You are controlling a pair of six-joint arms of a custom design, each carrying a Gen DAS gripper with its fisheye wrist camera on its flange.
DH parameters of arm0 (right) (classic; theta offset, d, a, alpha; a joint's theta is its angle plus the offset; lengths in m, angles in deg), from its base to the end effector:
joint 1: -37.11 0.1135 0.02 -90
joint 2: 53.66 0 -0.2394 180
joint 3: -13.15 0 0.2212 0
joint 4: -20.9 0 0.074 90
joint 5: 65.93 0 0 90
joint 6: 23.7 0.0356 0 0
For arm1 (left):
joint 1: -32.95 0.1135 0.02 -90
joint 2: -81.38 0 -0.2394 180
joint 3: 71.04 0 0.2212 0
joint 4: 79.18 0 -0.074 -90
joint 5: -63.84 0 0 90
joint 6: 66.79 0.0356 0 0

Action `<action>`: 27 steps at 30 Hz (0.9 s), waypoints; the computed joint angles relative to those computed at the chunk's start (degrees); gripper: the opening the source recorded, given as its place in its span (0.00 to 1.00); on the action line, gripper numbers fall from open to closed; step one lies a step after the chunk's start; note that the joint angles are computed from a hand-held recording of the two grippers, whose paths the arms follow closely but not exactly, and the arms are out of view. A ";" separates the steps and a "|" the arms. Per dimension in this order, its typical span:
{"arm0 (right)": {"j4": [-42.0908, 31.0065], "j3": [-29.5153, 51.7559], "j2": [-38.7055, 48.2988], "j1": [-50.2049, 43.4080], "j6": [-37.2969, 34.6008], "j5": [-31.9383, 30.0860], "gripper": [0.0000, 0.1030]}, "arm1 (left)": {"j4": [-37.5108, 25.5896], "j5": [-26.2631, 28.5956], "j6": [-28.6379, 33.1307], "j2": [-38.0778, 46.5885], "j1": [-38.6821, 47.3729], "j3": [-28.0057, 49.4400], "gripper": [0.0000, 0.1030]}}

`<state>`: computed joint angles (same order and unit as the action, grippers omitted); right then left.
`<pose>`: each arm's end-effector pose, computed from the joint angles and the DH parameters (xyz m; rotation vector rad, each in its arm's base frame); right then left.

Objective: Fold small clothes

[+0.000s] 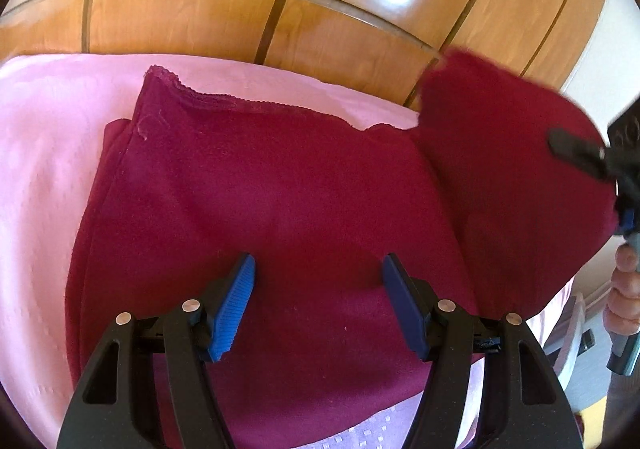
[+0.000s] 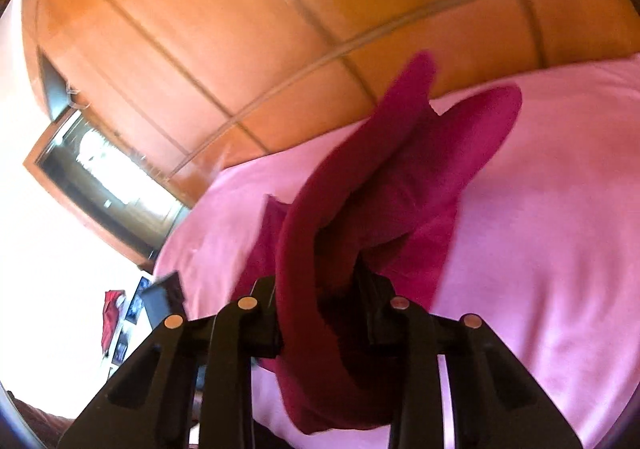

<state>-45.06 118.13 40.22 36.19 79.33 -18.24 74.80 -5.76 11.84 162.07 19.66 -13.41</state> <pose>0.3114 0.0190 0.3129 -0.0005 2.4469 1.0157 0.2454 -0.0707 0.1820 0.2052 2.4438 -0.6251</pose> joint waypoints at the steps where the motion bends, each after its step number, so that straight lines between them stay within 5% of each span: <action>1: 0.24 1.63 1.16 2.04 0.74 0.67 0.25 | -0.07 0.43 0.06 -0.37 0.36 -0.22 0.63; 6: 1.87 9.87 7.82 11.91 4.99 4.50 0.24 | -0.84 5.60 0.47 -2.02 5.67 -0.76 0.62; 10: 5.08 12.99 12.20 18.93 7.74 7.88 0.24 | -3.47 17.67 1.46 -4.97 19.12 -1.85 0.62; 13: 6.83 12.25 13.80 22.56 7.29 8.84 0.24 | -8.40 27.97 5.73 -3.22 30.38 -0.08 0.62; 20: 10.19 7.57 16.00 32.02 2.30 15.23 0.27 | -18.97 40.31 13.15 2.52 41.55 6.61 0.62; 24: 15.18 1.30 12.03 31.77 0.88 11.02 0.61 | -22.22 44.01 13.04 6.54 41.35 10.04 0.67; 27: 15.37 -3.10 6.53 29.47 -1.41 7.07 0.70 | -23.02 44.08 12.22 7.14 40.08 11.32 0.67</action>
